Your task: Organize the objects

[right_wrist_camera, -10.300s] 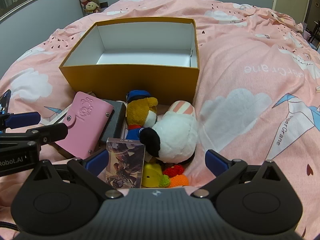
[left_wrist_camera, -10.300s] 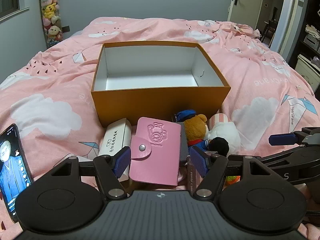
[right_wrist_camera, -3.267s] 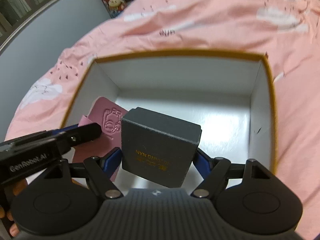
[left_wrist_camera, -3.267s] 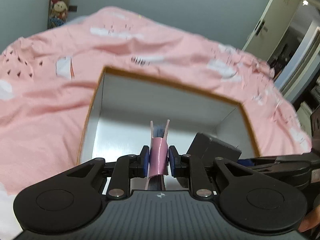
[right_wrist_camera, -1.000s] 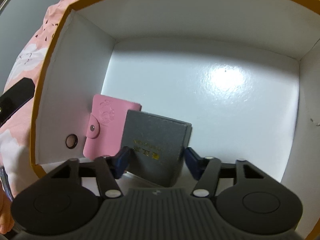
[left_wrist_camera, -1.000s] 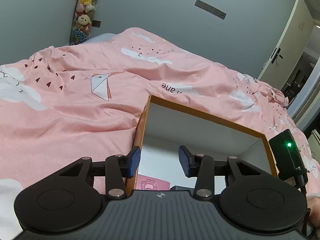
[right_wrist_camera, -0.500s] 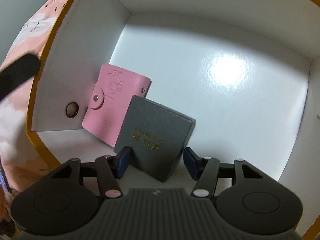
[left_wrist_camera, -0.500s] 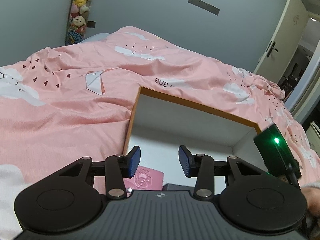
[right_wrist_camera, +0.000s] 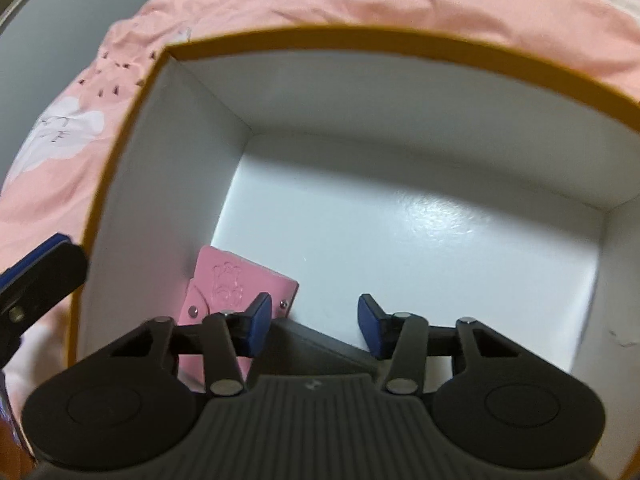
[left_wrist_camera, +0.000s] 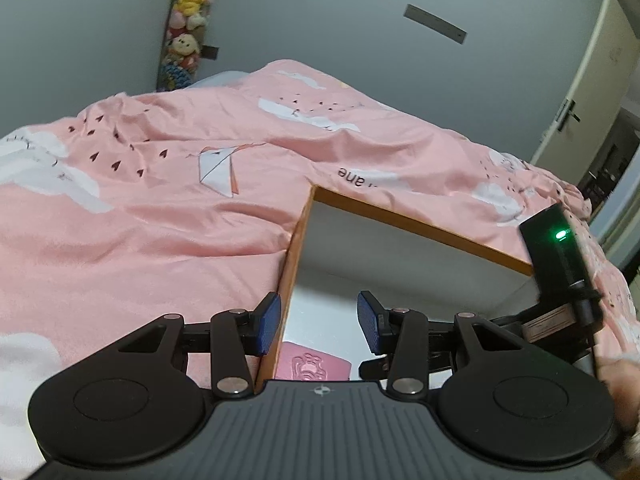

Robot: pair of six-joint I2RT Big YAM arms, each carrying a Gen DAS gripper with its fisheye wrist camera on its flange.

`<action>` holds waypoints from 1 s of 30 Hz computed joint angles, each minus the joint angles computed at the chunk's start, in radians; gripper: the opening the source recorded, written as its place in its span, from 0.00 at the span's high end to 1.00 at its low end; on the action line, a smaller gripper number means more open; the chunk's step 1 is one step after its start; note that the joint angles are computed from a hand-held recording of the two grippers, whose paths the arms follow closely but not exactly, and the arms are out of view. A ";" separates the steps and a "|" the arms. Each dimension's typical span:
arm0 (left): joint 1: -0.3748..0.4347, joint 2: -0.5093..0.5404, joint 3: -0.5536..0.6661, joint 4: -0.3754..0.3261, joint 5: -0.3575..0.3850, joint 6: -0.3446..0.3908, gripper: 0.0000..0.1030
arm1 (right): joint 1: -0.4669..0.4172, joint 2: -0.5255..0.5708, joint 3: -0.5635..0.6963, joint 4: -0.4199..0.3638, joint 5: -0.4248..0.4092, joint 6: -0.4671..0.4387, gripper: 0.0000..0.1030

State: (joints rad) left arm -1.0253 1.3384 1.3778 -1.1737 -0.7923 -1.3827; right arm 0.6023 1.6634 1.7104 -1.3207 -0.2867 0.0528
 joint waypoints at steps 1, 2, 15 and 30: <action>0.001 -0.001 -0.004 0.003 0.002 -0.006 0.52 | 0.001 0.006 -0.001 -0.004 0.006 0.006 0.59; 0.002 -0.001 -0.008 0.007 0.003 -0.009 0.52 | 0.009 0.018 0.000 -0.001 0.014 0.016 0.62; -0.001 -0.004 -0.032 0.040 0.000 -0.026 0.51 | 0.022 0.038 0.019 -0.007 -0.003 0.002 0.76; -0.038 0.032 0.028 -0.049 -0.058 -0.038 0.51 | 0.017 -0.030 -0.089 0.094 0.012 0.008 0.70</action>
